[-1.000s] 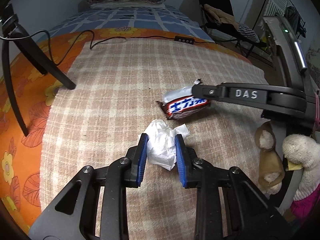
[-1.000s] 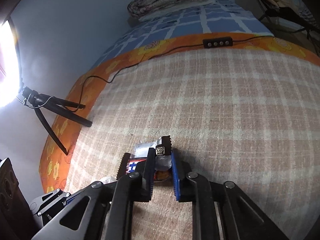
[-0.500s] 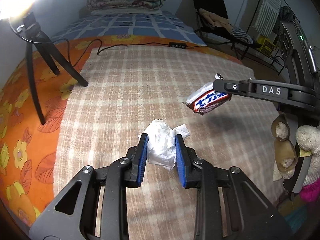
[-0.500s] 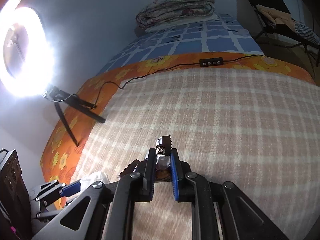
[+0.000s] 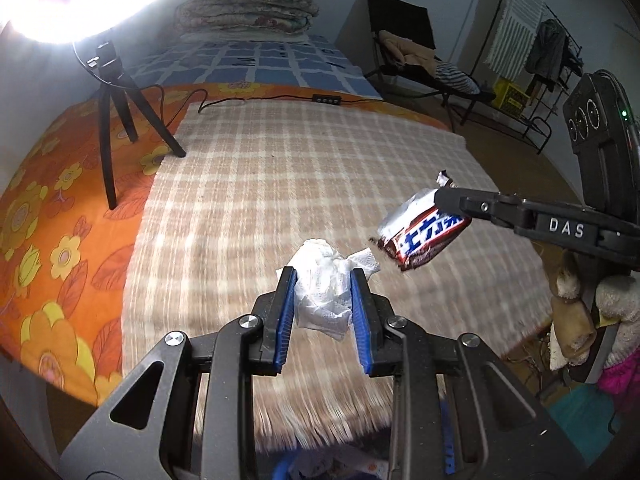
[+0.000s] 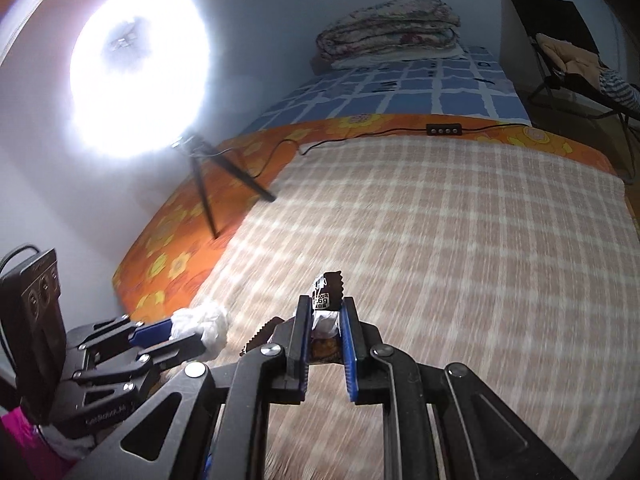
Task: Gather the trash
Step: 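Carry the tissue and chocolate wrapper over the blue basket, then open both tools to drop the tissue and wrapper into the basket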
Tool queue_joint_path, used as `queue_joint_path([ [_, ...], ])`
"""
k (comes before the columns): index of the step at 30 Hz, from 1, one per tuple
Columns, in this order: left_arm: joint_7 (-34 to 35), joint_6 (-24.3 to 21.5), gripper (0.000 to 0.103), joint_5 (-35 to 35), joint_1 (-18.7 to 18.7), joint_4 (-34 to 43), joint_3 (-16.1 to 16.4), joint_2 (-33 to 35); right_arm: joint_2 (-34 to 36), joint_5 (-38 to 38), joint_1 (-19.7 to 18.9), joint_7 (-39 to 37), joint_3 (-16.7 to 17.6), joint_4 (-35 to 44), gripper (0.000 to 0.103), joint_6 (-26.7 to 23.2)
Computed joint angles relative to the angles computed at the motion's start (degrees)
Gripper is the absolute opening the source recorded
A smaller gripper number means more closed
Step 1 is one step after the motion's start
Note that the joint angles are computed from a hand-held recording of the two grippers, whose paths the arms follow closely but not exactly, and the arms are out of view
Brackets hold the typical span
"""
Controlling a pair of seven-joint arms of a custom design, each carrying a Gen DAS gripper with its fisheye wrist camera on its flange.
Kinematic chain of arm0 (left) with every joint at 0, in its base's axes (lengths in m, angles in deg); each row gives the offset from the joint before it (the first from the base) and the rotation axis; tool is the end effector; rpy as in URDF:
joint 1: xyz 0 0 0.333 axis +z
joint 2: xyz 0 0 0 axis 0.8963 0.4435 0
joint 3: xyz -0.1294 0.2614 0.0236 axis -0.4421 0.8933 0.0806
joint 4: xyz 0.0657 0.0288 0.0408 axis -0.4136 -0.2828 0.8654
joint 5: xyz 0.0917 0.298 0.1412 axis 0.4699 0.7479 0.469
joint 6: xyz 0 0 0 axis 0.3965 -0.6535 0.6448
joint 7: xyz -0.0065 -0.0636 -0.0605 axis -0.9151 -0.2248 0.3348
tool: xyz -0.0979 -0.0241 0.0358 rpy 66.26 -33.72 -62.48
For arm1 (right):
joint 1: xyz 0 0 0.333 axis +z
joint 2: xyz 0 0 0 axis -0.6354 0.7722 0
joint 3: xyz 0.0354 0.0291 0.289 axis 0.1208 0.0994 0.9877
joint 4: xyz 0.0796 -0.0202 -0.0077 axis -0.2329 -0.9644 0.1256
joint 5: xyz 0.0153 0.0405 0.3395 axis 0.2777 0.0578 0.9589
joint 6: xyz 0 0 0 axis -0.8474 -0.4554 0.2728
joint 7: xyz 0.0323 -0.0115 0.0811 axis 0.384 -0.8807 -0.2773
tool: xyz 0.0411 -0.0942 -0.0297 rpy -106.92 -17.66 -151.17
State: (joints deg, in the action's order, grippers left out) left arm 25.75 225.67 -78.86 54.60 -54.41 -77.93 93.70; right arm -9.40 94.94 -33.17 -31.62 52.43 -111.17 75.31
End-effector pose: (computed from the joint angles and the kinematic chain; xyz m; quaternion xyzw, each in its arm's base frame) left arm 0.5309 -0.2357 0.4711 -0.5092 0.7826 -0.3434 0.1015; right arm 0.5360 0.0278 0.4800 -0.6677 0.6416 -0.0824 0.3685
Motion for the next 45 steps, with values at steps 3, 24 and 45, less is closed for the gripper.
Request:
queue_joint_path([
  [3,2.60,0.50,0.026,-2.95,-0.18,-4.18,-0.48,-3.74,-4.26,0.05,0.76,-0.71,0.20,-4.67,0.012,0.39],
  [24,9.57,-2.15,0.026,-13.33,-13.38,-26.15,8.69,-18.80,-24.74,-4.53,7.31,2.13,-1.39,-32.00,0.012,-0.96],
  [45,10.29,-2.16,0.034,-11.52,-14.47,-30.23,6.72,-15.51,-21.09,-4.30,10.85,2.90,-0.42,-38.29,0.019,3.34],
])
